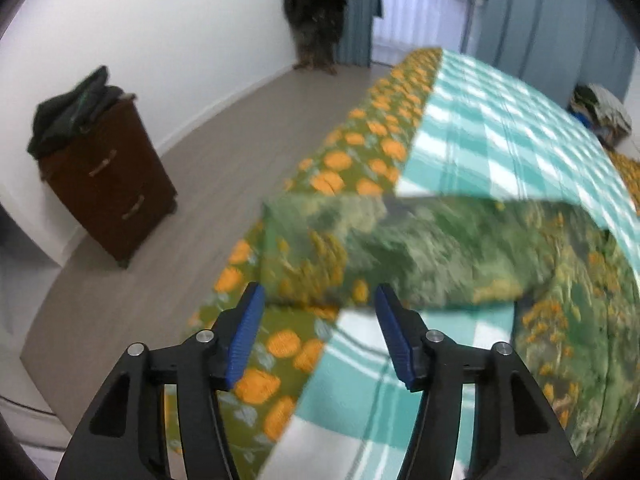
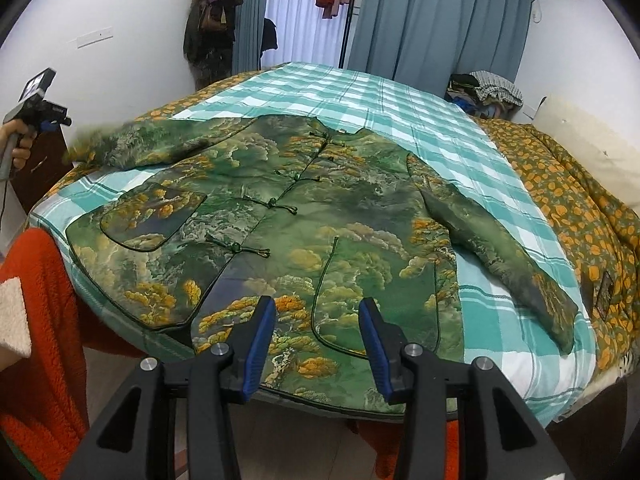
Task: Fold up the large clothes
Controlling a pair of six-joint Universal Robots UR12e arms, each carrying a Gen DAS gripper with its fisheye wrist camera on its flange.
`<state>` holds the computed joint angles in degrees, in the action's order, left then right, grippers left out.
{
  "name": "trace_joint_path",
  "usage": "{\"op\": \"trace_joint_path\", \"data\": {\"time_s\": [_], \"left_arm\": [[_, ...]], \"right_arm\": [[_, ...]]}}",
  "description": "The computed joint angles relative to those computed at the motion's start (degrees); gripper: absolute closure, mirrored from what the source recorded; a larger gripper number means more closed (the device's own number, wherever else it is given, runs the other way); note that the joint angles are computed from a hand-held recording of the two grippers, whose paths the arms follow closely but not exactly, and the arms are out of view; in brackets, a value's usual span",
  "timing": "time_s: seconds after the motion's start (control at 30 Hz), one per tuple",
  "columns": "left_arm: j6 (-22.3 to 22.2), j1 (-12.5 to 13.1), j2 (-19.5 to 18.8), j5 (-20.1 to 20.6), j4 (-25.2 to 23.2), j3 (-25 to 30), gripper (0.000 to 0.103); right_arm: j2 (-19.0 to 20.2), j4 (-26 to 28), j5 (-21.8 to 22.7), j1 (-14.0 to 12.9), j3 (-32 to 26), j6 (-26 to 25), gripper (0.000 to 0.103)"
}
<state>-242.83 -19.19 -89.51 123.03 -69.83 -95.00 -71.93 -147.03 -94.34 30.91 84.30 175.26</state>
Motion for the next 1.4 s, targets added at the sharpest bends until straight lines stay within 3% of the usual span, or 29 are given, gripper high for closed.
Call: {"op": "trace_joint_path", "data": {"time_s": [0.17,0.33,0.4,0.47,0.63,0.7,0.8,1.0,1.13,1.27,1.4], "left_arm": [[10.6,-0.2,-4.4,-8.4,7.5,2.2,0.032],[19.1,1.2,-9.8,-22.1,16.1,6.2,0.026],[22.3,1.4,-12.7,-24.4,16.0,9.6,0.025],[25.7,1.7,-15.4,-25.6,14.8,13.3,0.017],[31.5,3.0,-21.1,-26.1,12.0,21.6,0.007],[29.9,3.7,-21.3,-27.1,12.0,21.3,0.007],[26.6,5.2,-18.5,-35.7,18.7,14.4,0.007],[25.7,6.0,-16.4,-45.2,21.0,7.9,0.007],[16.8,7.2,-18.4,-48.2,29.3,6.8,0.005],[2.4,8.7,-20.6,-49.1,40.6,5.8,0.005],[-6.4,9.0,-21.7,-46.8,42.0,6.1,0.005]], "right_arm": [[0.7,1.3,0.5,0.3,-0.8,-0.9,0.059],[1.2,1.9,1.0,0.5,-1.3,-1.1,0.059],[1.3,2.1,1.1,0.5,-1.4,-1.1,0.059],[1.3,2.4,1.4,0.3,-1.4,-0.9,0.059],[1.9,3.2,2.6,-0.3,-1.9,-0.1,0.059],[2.1,3.3,2.7,-0.5,-2.1,0.6,0.059],[2.1,2.9,2.8,-1.0,-2.1,2.2,0.059],[3.5,5.9,4.5,-1.5,-3.4,3.5,0.059],[4.2,6.1,5.3,-0.7,-4.2,2.1,0.059],[3.9,4.8,3.4,0.3,-4.0,-0.3,0.059],[3.8,6.1,2.7,0.6,-4.2,-0.9,0.059]]}}
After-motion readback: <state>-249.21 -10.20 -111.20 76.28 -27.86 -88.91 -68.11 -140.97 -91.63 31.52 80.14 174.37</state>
